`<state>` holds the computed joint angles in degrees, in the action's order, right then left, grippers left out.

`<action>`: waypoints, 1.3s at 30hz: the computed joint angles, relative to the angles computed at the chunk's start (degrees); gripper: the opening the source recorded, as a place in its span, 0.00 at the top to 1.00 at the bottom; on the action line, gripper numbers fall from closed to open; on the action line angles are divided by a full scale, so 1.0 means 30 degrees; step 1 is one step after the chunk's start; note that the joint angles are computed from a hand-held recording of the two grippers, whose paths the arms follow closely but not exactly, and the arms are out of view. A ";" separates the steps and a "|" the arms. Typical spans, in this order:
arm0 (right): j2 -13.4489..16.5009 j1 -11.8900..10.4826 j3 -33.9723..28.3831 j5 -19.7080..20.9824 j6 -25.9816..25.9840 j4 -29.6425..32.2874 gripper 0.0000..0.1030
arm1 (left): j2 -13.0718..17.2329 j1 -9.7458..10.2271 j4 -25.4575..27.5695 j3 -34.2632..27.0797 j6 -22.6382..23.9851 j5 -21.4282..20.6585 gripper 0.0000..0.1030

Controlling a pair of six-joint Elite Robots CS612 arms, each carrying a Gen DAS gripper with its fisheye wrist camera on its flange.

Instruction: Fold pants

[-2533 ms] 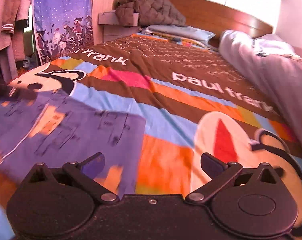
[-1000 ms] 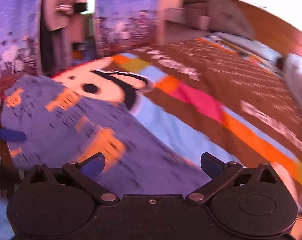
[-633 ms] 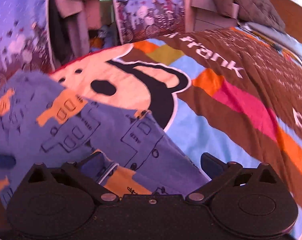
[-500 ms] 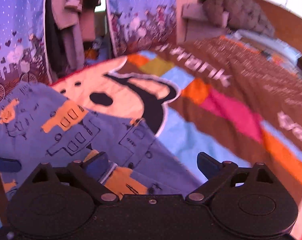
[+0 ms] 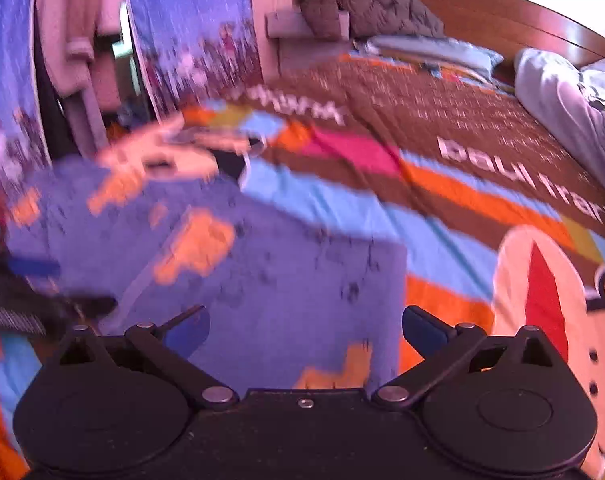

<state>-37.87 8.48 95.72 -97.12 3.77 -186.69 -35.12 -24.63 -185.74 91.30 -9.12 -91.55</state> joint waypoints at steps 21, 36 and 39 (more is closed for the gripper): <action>0.0492 0.1588 0.0168 -0.3284 0.1607 -0.3934 0.01 | -0.0455 0.1368 -0.6577 0.2113 -0.5174 0.0980 0.02; 0.1952 0.2425 -0.2702 -0.4855 -0.1490 -0.1577 0.01 | 0.0575 0.3025 -0.4293 0.0203 -1.0462 -0.1531 0.15; 0.1953 0.2328 -0.2617 -0.4764 -0.0938 -0.1788 0.01 | 0.0997 0.3358 -0.4853 -0.0214 -1.2715 -0.2114 0.18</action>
